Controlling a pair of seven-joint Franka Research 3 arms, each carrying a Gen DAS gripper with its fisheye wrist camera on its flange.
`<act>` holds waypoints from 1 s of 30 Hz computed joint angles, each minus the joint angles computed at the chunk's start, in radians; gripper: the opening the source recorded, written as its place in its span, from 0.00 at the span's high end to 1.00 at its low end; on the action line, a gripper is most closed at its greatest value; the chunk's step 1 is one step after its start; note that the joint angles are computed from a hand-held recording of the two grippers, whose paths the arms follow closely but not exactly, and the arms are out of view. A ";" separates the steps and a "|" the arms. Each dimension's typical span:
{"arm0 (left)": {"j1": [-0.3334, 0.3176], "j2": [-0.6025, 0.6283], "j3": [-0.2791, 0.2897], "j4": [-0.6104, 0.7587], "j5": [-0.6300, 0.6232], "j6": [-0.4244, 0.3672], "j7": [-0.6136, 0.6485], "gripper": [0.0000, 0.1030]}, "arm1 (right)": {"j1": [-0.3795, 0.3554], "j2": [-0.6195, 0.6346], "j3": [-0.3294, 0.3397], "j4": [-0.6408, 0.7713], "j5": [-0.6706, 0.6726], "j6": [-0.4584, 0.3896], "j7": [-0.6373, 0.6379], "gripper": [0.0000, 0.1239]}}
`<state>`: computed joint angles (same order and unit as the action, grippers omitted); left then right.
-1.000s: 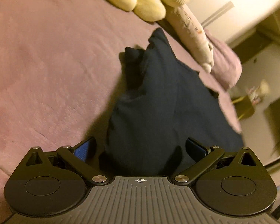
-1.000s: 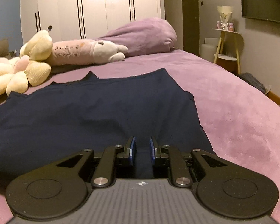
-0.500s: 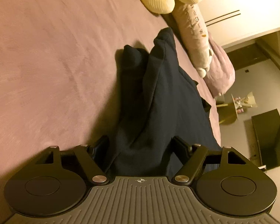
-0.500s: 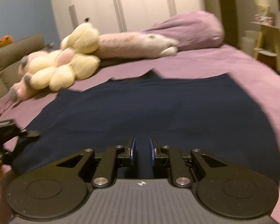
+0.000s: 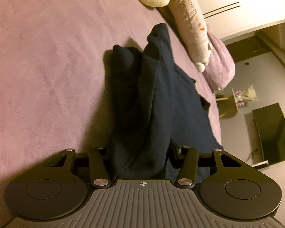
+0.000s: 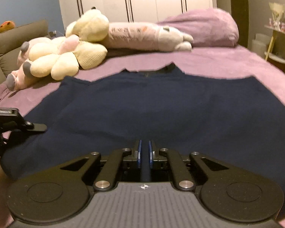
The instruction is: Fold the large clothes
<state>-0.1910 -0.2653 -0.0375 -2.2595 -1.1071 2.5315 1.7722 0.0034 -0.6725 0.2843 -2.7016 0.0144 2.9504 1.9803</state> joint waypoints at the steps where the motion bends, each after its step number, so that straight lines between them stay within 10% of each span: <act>1: 0.000 -0.003 0.000 0.001 -0.002 0.001 0.003 0.51 | 0.005 0.014 -0.005 0.006 0.003 -0.013 -0.002 0.94; 7: -0.010 -0.012 -0.005 0.015 0.004 0.018 0.001 0.56 | -0.061 -0.015 0.058 -0.014 -0.029 0.072 0.045 0.96; 14: -0.043 -0.034 -0.011 0.063 -0.023 0.037 -0.010 0.60 | 0.176 0.086 -0.201 0.033 0.134 -0.031 -0.141 0.98; 19: -0.089 -0.026 -0.030 0.137 -0.042 0.053 0.001 0.61 | 0.195 0.072 -0.215 0.007 0.218 0.003 -0.174 0.98; 30: -0.209 0.234 -0.201 0.409 -0.034 0.124 0.033 0.61 | 0.555 -0.077 -0.628 -0.077 0.682 0.113 -0.407 1.00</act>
